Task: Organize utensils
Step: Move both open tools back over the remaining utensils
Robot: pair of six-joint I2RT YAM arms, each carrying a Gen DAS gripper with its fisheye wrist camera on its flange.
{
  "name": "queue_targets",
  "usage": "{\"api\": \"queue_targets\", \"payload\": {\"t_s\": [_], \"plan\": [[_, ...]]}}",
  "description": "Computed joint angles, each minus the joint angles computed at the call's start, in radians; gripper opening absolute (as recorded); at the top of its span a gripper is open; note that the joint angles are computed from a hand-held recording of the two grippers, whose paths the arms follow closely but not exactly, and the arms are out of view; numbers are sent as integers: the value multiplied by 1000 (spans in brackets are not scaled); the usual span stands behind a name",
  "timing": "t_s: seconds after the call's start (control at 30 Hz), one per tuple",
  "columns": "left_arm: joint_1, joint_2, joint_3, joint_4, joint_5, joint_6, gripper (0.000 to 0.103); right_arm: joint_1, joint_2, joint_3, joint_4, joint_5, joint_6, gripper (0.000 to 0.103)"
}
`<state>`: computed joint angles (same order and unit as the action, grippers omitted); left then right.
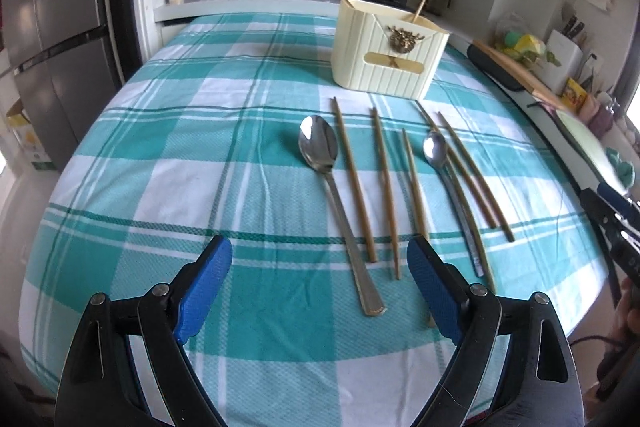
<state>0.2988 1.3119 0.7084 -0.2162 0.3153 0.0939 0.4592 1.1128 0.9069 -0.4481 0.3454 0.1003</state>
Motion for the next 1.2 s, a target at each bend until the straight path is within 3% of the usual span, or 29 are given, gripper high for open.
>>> {"api": "queue_targets", "payload": {"t_s": [0.53, 1.2], "plan": [[1, -105, -47, -26, -5, 3, 91, 51, -47, -30, -20, 53, 20, 65], [12, -6, -32, 2, -37, -1, 92, 38, -30, -33, -23, 42, 23, 65]]}}
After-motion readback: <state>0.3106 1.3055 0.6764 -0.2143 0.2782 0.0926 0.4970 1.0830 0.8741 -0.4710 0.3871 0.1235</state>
